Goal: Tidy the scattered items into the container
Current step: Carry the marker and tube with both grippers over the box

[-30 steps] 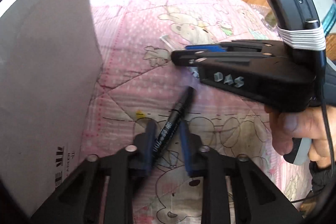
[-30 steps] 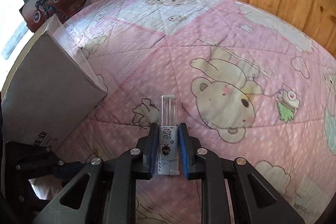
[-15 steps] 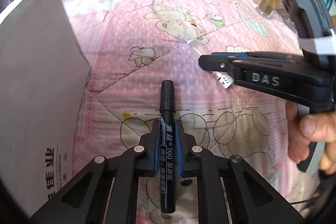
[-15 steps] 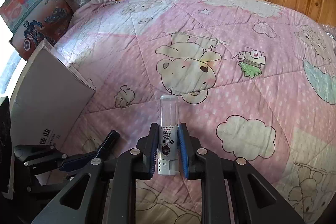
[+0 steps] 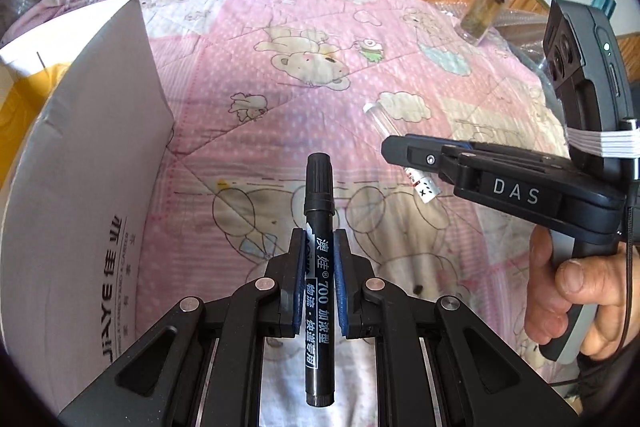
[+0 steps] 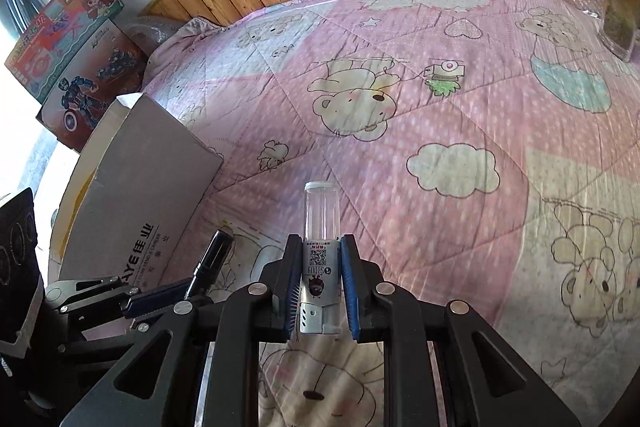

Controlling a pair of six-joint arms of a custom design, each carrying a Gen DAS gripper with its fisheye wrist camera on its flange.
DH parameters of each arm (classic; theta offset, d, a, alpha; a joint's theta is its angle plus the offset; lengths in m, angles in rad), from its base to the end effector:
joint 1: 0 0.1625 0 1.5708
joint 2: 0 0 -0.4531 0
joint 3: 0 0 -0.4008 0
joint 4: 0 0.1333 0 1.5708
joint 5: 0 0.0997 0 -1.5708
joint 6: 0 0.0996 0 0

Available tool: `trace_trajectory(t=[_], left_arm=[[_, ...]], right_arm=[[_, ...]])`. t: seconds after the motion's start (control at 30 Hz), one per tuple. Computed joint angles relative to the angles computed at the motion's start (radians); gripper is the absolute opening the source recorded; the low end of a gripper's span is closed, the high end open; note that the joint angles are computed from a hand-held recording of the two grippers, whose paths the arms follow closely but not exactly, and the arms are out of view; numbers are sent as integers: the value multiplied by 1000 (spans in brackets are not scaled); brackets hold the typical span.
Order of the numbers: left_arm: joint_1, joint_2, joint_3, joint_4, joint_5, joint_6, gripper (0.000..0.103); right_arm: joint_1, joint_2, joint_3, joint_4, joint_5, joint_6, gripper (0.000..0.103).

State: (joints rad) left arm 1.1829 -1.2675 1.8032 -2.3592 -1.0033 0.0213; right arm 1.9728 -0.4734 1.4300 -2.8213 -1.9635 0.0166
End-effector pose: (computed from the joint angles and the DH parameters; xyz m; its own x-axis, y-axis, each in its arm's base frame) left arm -0.0530 -0.6238 0.3339 -0.8234 0.2136 -0.5257 0.3839 0.8920 -0.2389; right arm 0.3835 -0.6588 -0.0177 -0.8997 -0.2448 0.3614 -0.3596 0.8850 -0.2957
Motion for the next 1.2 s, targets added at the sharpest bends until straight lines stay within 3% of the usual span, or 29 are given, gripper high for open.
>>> trace_trajectory(t=[0.67,1.2], left_arm=[[-36,-205,90,87,-115,-132,13],[-82,-319,142,89,-92,-143,13]], right_arm=[[88,-89,207,-160,44,145,21],[167,-104,255,-213,38,190,21]])
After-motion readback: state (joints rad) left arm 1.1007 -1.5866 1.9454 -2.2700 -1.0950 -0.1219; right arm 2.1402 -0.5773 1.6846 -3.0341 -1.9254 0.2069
